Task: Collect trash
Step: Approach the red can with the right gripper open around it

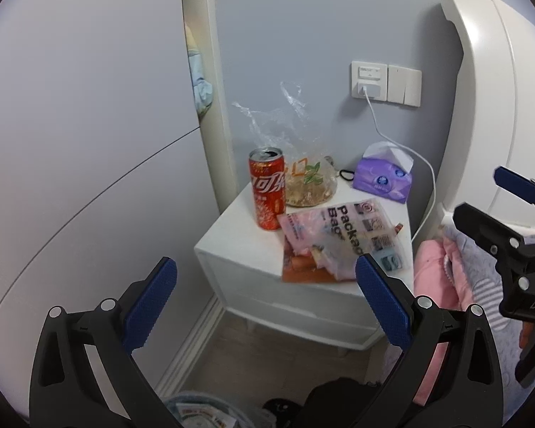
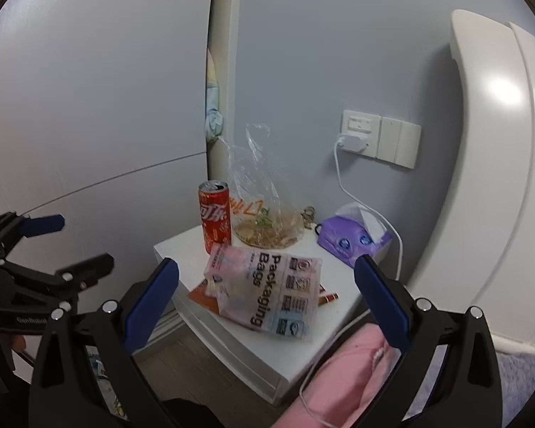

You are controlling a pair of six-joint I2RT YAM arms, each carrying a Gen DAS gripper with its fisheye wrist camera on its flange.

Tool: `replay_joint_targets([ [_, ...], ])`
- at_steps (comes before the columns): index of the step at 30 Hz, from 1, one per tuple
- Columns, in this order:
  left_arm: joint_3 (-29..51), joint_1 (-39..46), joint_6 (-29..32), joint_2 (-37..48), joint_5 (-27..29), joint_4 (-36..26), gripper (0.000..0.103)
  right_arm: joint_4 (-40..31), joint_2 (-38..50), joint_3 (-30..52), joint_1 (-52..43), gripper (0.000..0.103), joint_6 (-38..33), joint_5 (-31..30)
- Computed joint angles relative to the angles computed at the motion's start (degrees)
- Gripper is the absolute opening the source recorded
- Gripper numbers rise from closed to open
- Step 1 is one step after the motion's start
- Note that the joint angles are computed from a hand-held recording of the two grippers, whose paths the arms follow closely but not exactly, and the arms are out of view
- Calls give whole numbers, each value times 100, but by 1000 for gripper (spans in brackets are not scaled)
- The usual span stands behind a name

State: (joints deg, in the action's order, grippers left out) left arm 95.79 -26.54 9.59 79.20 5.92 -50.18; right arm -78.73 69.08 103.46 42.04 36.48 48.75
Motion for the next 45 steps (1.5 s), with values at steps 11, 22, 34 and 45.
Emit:
replay_joint_targets([
  [11, 427, -203, 295, 918, -406, 672, 97, 1764, 82, -344, -1787, 96, -1832, -1804],
  [22, 741, -124, 559, 1737, -90, 1237, 97, 2695, 538, -588, -2645, 96, -2494, -3252],
  [34, 1146, 23, 1169, 2554, 310, 1667, 97, 3178, 1447, -443, -3283, 96, -2836, -4211],
  [45, 2257, 161, 1294, 3747, 806, 1584, 97, 3372, 2565, 231, -3677, 96, -2706, -4865],
])
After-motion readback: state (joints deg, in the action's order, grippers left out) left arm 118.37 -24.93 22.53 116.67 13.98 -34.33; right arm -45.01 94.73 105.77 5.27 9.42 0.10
